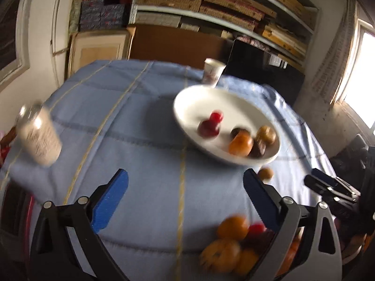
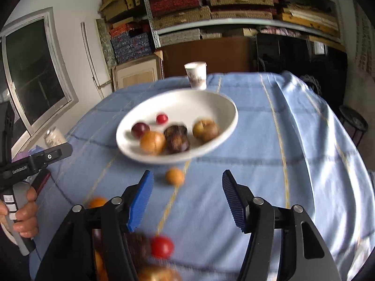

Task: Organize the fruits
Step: 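Move both tools back to the fruit pile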

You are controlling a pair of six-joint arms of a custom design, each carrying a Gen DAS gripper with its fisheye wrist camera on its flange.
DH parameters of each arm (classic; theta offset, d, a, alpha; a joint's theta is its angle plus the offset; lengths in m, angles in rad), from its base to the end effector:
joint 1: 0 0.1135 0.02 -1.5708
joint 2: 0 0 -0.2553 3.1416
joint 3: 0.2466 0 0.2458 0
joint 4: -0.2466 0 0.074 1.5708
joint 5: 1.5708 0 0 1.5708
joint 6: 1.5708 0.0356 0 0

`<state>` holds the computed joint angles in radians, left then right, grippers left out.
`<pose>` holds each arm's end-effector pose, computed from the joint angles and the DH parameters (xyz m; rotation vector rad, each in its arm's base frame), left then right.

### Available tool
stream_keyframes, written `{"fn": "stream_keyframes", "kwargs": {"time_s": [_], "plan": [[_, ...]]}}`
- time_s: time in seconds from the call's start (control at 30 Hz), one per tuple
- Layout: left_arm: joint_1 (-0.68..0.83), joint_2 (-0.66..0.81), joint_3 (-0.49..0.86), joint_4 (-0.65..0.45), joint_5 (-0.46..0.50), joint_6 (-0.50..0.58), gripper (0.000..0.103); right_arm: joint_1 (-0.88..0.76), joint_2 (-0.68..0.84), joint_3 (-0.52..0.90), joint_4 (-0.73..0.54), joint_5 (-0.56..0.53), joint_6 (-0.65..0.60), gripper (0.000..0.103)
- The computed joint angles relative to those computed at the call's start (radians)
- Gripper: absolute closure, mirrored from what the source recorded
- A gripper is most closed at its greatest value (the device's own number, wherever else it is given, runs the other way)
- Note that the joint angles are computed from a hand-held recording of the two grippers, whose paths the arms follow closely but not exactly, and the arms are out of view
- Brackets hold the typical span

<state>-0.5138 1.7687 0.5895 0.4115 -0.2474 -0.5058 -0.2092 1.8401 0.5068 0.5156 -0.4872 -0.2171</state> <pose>0.2609 -0.1373 0.0910 -0.1131 2.3177 -0.2287 0.2719 -0.0407 0.0651 -0.2338 2.2862 0.3642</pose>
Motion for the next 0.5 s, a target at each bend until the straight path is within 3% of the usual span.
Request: {"fn": "stream_keyframes", "kwargs": {"time_s": [0.1,0.27,0.4,0.5], "plan": [[-0.003,-0.024,-0.095,0.036,0.019,-0.013,0.007,-0.073,-0.023,-0.067,-0.016,-0.043,-0.071,0.041],[-0.053,-0.067,-0.237,0.128,-0.043,-0.054,0.007,-0.205,-0.060,-0.164,-0.046,-0.129,-0.250,0.041],[-0.065,-0.051,-0.272,0.153,-0.021,-0.079,0.007,-0.253,-0.026,-0.124,-0.235,-0.174,-0.395,0.041],[-0.094,-0.053,-0.271,0.143,-0.078,-0.084,0.007,-0.254,-0.037,-0.131,-0.276,-0.186,-0.438,0.041]]}}
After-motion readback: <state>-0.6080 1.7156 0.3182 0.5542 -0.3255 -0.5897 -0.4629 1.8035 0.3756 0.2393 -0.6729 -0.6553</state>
